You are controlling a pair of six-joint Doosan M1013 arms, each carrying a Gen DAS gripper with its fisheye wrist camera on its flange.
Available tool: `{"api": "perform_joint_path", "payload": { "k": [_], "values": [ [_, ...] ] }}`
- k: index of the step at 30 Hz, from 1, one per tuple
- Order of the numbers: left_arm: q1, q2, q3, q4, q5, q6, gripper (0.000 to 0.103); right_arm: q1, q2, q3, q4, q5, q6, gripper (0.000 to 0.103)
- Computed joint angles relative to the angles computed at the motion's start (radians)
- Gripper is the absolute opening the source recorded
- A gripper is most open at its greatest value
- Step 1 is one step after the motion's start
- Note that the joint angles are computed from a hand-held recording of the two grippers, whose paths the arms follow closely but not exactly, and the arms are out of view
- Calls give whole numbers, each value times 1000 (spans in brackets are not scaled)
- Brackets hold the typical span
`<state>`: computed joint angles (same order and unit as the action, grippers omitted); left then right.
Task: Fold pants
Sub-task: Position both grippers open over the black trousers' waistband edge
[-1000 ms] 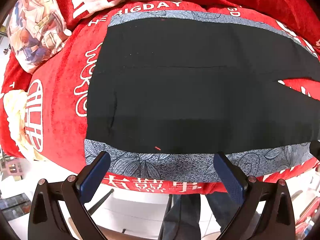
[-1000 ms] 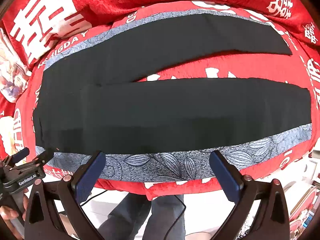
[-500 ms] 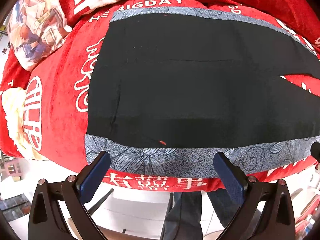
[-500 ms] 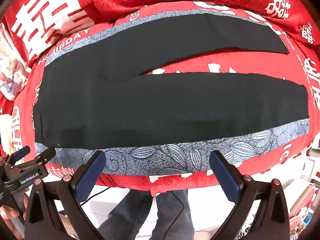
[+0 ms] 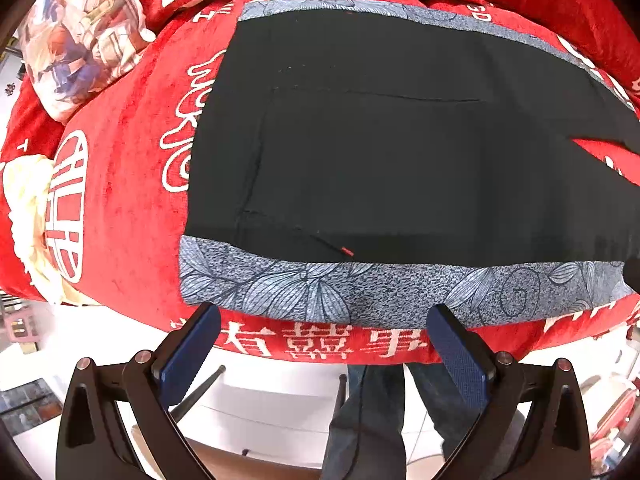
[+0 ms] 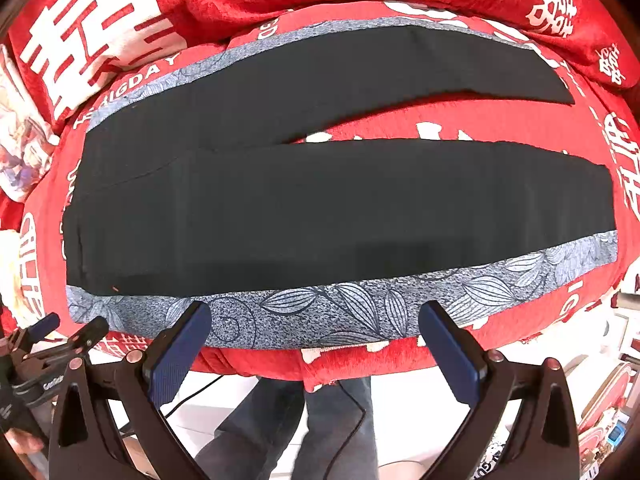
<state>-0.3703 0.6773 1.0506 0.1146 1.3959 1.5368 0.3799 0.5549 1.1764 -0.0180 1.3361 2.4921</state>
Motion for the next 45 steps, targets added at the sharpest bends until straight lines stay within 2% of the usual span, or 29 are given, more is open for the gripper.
{"api": "perform_joint_path", "payload": {
  "k": [7,11,15,28,40,45],
  "values": [
    [10,-10,3,-9,-18,-1,103,6,22,-28,-3,6,-15,103],
    [12,2,-6,-15,0,-8,103,6,10,-17,2,-16,-11,103],
    [9,-1,0,-9,-10,11,103,6,8,-10,-9,8,-6,103],
    [8,7,-10,-18,-6,20,103,3,-1,6,-7,12,29,103],
    [11,14,-12,-3,-1,19,103,-1,-8,29,8,-48,26,103],
    [11,15,-14,-1,2,22,103,-1,2,18,12,-43,24,103]
  ]
}}
